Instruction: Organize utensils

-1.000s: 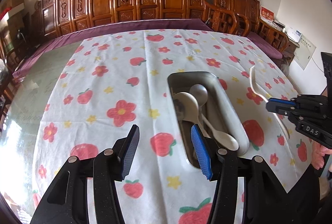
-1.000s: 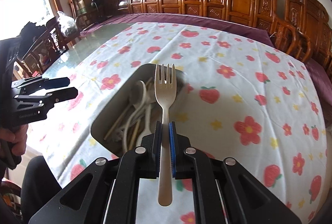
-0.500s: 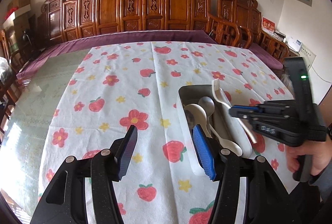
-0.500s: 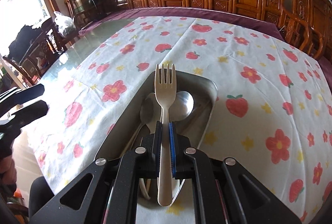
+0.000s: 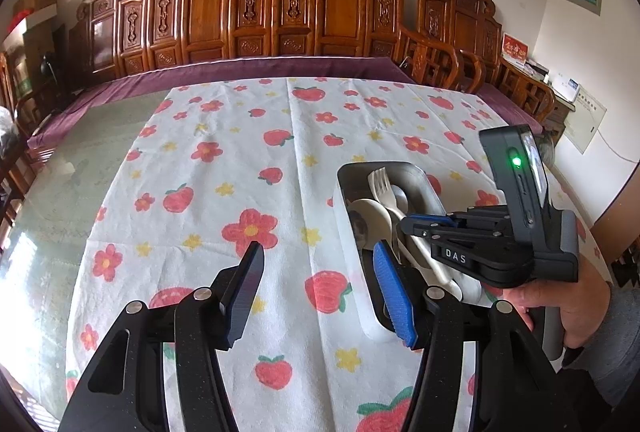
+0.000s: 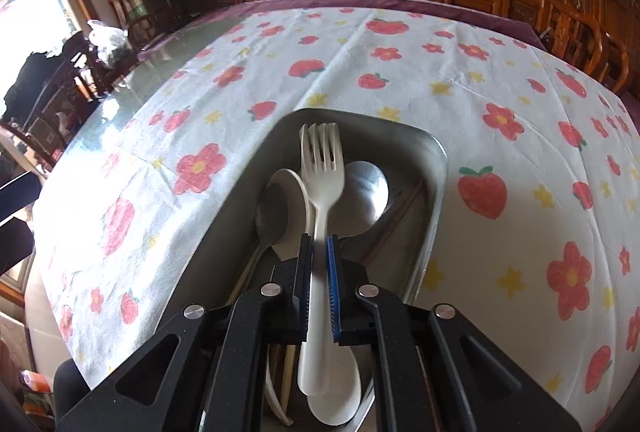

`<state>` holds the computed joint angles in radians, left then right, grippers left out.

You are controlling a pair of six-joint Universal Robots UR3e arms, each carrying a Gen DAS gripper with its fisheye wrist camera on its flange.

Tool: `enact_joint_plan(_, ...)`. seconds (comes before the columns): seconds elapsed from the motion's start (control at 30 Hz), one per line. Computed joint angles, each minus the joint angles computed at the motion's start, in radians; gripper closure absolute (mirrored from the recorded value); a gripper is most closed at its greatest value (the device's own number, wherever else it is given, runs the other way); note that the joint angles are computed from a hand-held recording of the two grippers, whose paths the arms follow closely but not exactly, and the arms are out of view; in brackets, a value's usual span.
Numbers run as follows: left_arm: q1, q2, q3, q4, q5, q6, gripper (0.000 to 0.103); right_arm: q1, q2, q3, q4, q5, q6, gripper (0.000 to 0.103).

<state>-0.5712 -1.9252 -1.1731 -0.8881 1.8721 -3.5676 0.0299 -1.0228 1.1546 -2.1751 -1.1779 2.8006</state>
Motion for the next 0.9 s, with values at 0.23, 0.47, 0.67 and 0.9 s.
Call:
enact_joint_plan(0.23,-0.008,-0.007,0.015,-0.014,0.012,-0.019,0.046,-0.028,-0.092,0.103,-0.022,0.025,-0.055,0.093)
enact_joint_plan(0.47,-0.045,-0.027,0.067,-0.042,0.042,-0.061,0.032,-0.126,-0.306,0.293,-0.024,0.102,-0.127,0.093)
enact_joint_plan(0.67,-0.109,-0.088,0.203,-0.117,0.099,-0.109,0.011,-0.260,-0.528,0.443,0.047,0.186,-0.221,0.069)
enact_joint_plan(0.9,-0.201,-0.232,0.511,-0.296,0.162,-0.170,0.007,-0.481,-0.773,0.554,0.207,0.278,-0.336,0.029)
